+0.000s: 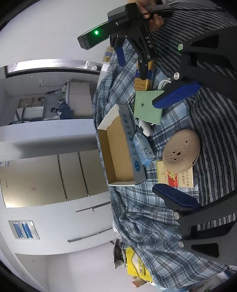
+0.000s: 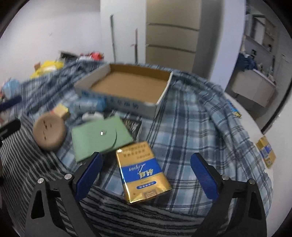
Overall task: Organize soft objects
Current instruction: 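Grasp the gold-and-blue cigarette pack with the right gripper, then lift the gold pack with the right gripper while the left gripper grasps the tan round pad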
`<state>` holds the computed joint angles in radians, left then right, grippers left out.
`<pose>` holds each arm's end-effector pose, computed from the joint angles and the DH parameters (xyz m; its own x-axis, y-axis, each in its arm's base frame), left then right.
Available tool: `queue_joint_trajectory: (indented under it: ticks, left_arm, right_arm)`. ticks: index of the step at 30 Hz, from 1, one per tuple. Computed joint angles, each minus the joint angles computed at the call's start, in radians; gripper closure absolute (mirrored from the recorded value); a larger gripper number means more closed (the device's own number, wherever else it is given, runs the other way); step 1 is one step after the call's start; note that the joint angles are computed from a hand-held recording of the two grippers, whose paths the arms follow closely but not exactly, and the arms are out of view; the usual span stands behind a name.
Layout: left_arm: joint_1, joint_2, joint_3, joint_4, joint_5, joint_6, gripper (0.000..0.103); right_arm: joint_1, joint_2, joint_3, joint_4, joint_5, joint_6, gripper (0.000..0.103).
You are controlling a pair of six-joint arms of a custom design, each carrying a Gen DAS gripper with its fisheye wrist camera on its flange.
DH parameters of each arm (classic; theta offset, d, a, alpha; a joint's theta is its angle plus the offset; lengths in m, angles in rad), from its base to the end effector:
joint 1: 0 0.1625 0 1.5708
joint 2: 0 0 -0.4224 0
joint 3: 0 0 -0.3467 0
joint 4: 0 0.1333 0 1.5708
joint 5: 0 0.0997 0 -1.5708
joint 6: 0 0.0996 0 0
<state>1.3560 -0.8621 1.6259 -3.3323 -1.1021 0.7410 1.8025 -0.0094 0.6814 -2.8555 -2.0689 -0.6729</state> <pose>0.0348 -0.6770 0.2790 -0.6248 0.2243 -0.7479 0.7283 0.5128 -0.4546 0.2730 -0.7838 -0.0636 -0.6009 -0.4449 0.6641 -0.7191 0.6636 -0.2061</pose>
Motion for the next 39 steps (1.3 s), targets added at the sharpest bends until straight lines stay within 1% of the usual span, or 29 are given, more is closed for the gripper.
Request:
queue_joint_trajectory:
  ticks: [2, 4, 5, 10, 12, 13, 15, 17, 18, 19, 20, 22, 24, 26, 28, 31, 32, 33, 34, 35, 37, 39]
  left_arm:
    - [0.008, -0.001, -0.008, 0.023, -0.012, -0.006, 0.016]
    - [0.013, 0.002, -0.015, 0.031, -0.009, -0.008, 0.016]
    - [0.016, 0.002, -0.017, 0.035, -0.009, -0.010, 0.016]
    - [0.023, -0.005, -0.032, 0.077, -0.016, -0.013, 0.016]
    - [0.023, -0.002, -0.029, 0.056, -0.005, 0.005, 0.016]
    - [0.022, -0.002, -0.029, 0.058, 0.000, 0.012, 0.016]
    - [0.024, -0.006, -0.028, 0.074, 0.007, 0.023, 0.016]
    - [0.027, -0.010, -0.025, 0.078, 0.011, 0.029, 0.016]
    - [0.029, -0.009, -0.026, 0.078, 0.011, 0.031, 0.016]
    - [0.032, -0.010, -0.030, 0.092, 0.005, 0.026, 0.016]
    - [0.034, -0.013, -0.038, 0.119, -0.004, 0.018, 0.016]
    - [0.042, -0.027, -0.052, 0.210, -0.027, -0.006, 0.016]
    - [0.038, -0.023, -0.056, 0.224, 0.001, 0.005, 0.016]
    - [0.032, -0.014, -0.060, 0.222, 0.036, 0.033, 0.016]
    - [0.028, -0.002, -0.067, 0.213, 0.068, 0.057, 0.016]
    - [0.025, 0.004, -0.076, 0.249, 0.084, 0.128, 0.015]
    - [0.024, 0.004, -0.091, 0.311, 0.093, 0.142, 0.015]
    - [0.022, 0.001, -0.116, 0.413, 0.106, 0.134, 0.015]
    - [0.021, -0.001, -0.136, 0.473, 0.114, 0.122, 0.015]
    - [0.020, -0.002, -0.147, 0.502, 0.115, 0.124, 0.015]
    - [0.019, 0.001, -0.159, 0.513, 0.112, 0.158, 0.015]
    - [0.015, 0.022, -0.177, 0.491, 0.153, 0.196, 0.015]
  right_arm:
    - [-0.004, 0.016, -0.038, 0.054, -0.006, -0.004, 0.011]
    - [-0.008, 0.029, -0.067, 0.094, -0.015, 0.014, 0.014]
    - [-0.010, 0.030, -0.072, 0.117, -0.007, 0.026, 0.016]
    - [-0.015, 0.058, -0.145, 0.219, -0.007, 0.041, 0.030]
    - [-0.013, 0.067, -0.162, 0.234, -0.020, 0.048, 0.041]
    - [-0.013, 0.064, -0.158, 0.232, -0.020, 0.054, 0.045]
    - [-0.010, 0.044, -0.115, 0.187, -0.016, 0.061, 0.049]
    - [-0.004, 0.017, -0.051, 0.107, -0.016, 0.066, 0.051]
    - [0.002, 0.005, -0.019, 0.052, -0.031, 0.079, 0.051]
    - [0.014, -0.004, 0.013, -0.009, -0.060, 0.100, 0.051]
    - [0.025, -0.017, 0.049, -0.060, -0.074, 0.118, 0.051]
    - [0.040, -0.065, 0.146, -0.129, -0.025, 0.147, 0.051]
    - [0.060, -0.074, 0.183, -0.194, -0.015, 0.132, 0.051]
    - [0.078, -0.066, 0.181, -0.240, -0.013, 0.099, 0.051]
    - [0.090, -0.049, 0.153, -0.248, -0.010, 0.084, 0.050]
    - [0.095, -0.015, 0.075, -0.191, 0.015, 0.113, 0.050]
    - [0.095, -0.003, 0.051, -0.176, 0.020, 0.124, 0.050]
    - [0.095, 0.010, 0.023, -0.161, 0.023, 0.131, 0.050]
    - [0.095, 0.028, -0.009, -0.149, 0.018, 0.132, 0.050]
    - [0.095, 0.051, -0.052, -0.130, 0.003, 0.128, 0.050]
    - [0.090, 0.076, -0.099, -0.115, -0.006, 0.130, 0.050]
    - [0.081, 0.084, -0.119, -0.093, 0.003, 0.153, 0.050]
